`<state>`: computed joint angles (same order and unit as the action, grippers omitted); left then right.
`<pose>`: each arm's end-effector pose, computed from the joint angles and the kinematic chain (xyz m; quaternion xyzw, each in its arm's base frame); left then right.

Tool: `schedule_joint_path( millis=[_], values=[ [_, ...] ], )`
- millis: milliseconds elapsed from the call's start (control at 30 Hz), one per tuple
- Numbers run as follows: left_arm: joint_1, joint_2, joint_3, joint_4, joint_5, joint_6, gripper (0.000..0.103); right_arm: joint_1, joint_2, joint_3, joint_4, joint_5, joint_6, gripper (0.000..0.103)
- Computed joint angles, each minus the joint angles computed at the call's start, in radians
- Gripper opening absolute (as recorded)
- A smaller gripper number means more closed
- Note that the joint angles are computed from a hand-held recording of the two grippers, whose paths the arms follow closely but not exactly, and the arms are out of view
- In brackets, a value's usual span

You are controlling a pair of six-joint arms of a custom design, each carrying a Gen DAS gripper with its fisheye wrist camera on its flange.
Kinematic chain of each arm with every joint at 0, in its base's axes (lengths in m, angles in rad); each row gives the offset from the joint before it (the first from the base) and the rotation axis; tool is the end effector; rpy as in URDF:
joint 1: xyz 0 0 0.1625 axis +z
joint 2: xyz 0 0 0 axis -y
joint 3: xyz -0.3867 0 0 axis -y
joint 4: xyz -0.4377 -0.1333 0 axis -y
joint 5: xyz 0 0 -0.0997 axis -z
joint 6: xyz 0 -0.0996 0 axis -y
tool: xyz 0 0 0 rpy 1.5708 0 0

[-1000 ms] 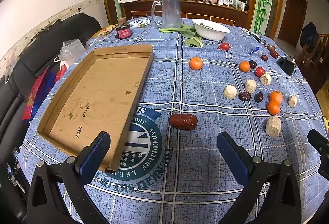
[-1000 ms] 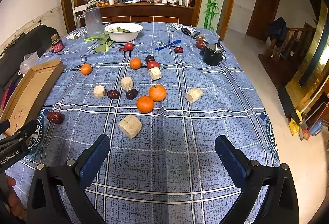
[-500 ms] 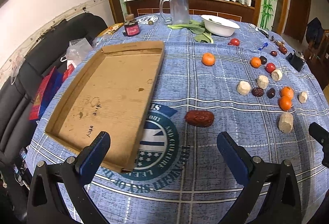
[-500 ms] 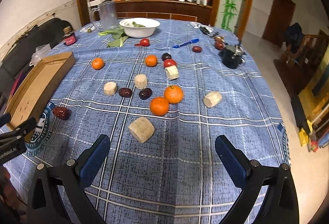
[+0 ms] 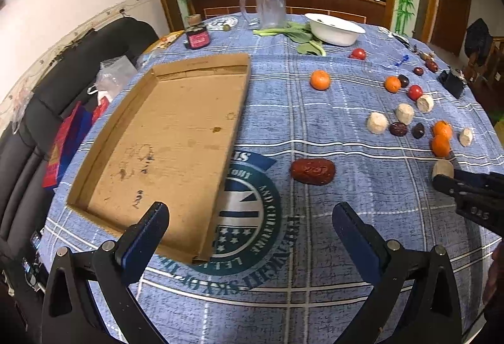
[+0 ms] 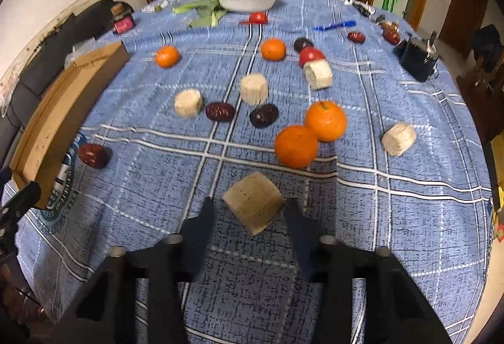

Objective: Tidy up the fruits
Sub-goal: 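Grasp the beige cube with the right tool while the left tool grasps the red date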

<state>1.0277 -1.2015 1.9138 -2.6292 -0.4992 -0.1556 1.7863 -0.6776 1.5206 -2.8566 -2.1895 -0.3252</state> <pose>-0.1112 -0.6113 0.2260 0.0768 0.8481 -0.3113 0.4218 0.2272 -0.6845 0.0475 0.1838 -0.9134 0.1926 0.3080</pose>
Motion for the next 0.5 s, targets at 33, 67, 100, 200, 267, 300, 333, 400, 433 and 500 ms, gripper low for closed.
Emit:
schedule_joint_path(
  millis=[33,67,100,200,267,300,333,400,433,500],
  values=[
    [0.003,0.003,-0.008,0.007,-0.019,-0.001,0.103,-0.002,-0.002,0.002,-0.001,0.003,-0.002,0.041],
    [0.006,0.006,-0.016,0.008,-0.037,0.003,0.103,-0.004,-0.008,0.007,-0.004,0.013,-0.002,0.041],
    [0.010,0.014,-0.028,0.010,-0.060,0.009,0.103,-0.008,-0.016,0.014,0.001,0.028,0.005,0.040],
    [0.026,0.045,-0.074,0.029,-0.116,0.017,0.103,-0.015,-0.038,0.035,0.000,0.053,0.014,0.040],
    [0.040,0.070,-0.107,0.054,-0.143,0.014,0.103,-0.015,-0.045,0.044,-0.008,0.052,0.004,0.040],
    [0.047,0.086,-0.127,0.072,-0.155,0.008,0.103,-0.015,-0.049,0.048,-0.011,0.051,-0.002,0.040],
    [0.054,0.101,-0.145,0.084,-0.167,0.009,0.103,-0.015,-0.052,0.052,-0.014,0.050,-0.008,0.040],
    [0.061,0.127,-0.170,0.089,-0.174,0.027,0.103,-0.017,-0.056,0.056,-0.015,0.047,-0.013,0.040],
    [0.062,0.141,-0.181,0.096,-0.167,0.031,0.101,-0.019,-0.058,0.057,-0.012,0.049,-0.012,0.040],
    [0.072,0.163,-0.203,0.097,-0.183,0.047,0.091,-0.023,-0.063,0.060,-0.001,0.059,-0.006,0.040]
  ],
)
